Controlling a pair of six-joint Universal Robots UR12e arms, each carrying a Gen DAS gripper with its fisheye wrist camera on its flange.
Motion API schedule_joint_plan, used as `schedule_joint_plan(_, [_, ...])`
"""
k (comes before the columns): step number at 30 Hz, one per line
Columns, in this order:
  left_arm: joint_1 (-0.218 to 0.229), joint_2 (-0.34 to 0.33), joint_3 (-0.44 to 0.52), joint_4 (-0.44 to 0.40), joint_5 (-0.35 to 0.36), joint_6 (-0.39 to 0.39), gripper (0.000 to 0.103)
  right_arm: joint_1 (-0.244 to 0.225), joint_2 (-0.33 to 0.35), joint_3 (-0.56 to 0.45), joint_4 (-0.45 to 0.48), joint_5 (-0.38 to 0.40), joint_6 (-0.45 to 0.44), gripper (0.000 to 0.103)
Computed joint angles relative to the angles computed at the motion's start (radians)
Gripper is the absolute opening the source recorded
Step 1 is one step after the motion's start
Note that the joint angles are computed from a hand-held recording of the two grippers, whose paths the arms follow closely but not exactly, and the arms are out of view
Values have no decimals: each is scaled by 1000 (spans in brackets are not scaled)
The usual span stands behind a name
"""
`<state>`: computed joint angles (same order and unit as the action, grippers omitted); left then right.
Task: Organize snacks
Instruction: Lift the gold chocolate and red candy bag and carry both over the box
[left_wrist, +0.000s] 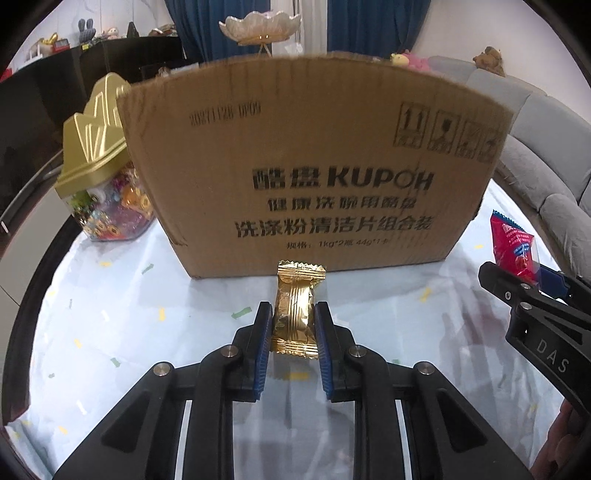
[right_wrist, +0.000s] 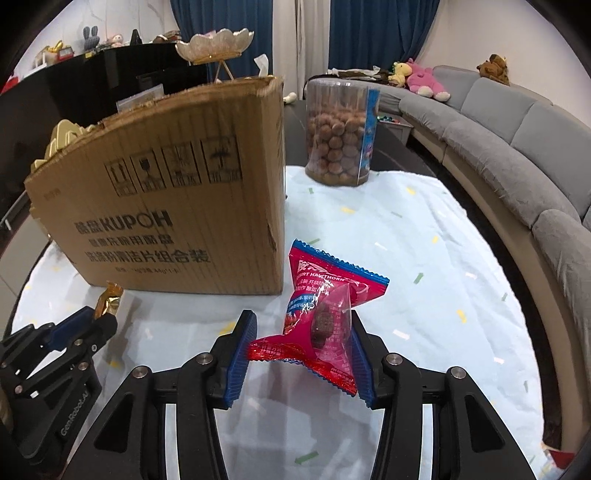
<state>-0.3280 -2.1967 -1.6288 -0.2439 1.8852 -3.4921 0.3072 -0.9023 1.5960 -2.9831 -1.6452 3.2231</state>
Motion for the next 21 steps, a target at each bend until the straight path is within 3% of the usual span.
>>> schedule_joint_plan(21, [-23, 87, -44, 86, 71, 6, 24, 8, -81, 52, -115, -6, -21, 49])
